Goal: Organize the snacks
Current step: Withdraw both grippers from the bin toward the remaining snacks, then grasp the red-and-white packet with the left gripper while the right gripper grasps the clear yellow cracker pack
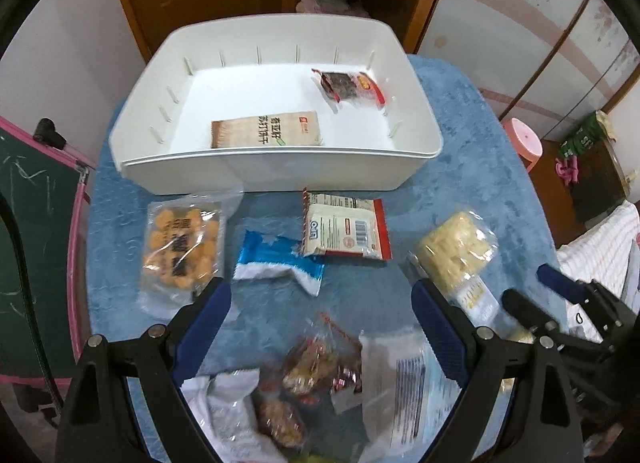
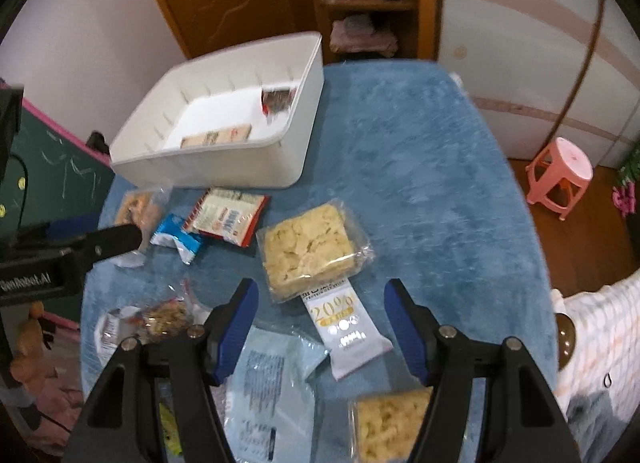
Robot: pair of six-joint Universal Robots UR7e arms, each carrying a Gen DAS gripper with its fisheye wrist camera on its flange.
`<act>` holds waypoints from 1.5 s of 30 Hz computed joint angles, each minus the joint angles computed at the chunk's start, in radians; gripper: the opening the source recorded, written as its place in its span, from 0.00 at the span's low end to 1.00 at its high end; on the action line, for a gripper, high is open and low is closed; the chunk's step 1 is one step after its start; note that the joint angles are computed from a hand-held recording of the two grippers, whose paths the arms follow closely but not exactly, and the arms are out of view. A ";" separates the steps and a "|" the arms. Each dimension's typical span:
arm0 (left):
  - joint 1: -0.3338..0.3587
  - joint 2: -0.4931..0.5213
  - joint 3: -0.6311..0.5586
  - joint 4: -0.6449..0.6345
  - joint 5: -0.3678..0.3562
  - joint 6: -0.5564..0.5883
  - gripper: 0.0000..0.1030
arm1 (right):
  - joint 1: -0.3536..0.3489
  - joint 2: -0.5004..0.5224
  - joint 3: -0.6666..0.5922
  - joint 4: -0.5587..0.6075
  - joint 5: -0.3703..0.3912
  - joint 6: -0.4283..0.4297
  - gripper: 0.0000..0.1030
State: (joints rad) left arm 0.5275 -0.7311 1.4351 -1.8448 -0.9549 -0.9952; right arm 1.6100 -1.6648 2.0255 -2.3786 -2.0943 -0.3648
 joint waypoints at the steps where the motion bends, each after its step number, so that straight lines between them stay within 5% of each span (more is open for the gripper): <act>1: 0.011 0.015 -0.011 -0.004 -0.005 0.000 0.88 | -0.010 0.015 -0.004 -0.002 0.003 -0.006 0.70; 10: 0.095 0.093 -0.070 -0.047 -0.064 -0.026 0.88 | -0.055 0.136 -0.029 -0.104 0.005 -0.123 0.80; 19: 0.130 0.161 -0.132 -0.052 -0.075 -0.001 0.88 | -0.060 0.184 -0.053 -0.041 0.044 -0.216 0.82; 23: 0.140 0.191 -0.160 -0.049 -0.084 0.011 0.88 | -0.073 0.167 -0.060 0.008 0.107 -0.217 0.56; 35: 0.153 0.295 -0.278 0.029 -0.075 0.042 0.88 | -0.096 0.107 -0.083 0.056 0.150 -0.133 0.45; 41: 0.138 0.299 -0.292 0.052 -0.043 0.049 0.46 | -0.087 0.083 -0.085 0.058 0.167 -0.130 0.44; 45: 0.122 0.231 -0.228 0.004 -0.050 0.058 0.47 | -0.068 0.071 -0.087 0.060 0.177 -0.117 0.44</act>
State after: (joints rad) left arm 0.6491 -0.5004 1.2074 -1.8413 -1.0048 -0.9372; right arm 1.5419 -1.5936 1.9386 -2.3182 -1.9171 -0.4820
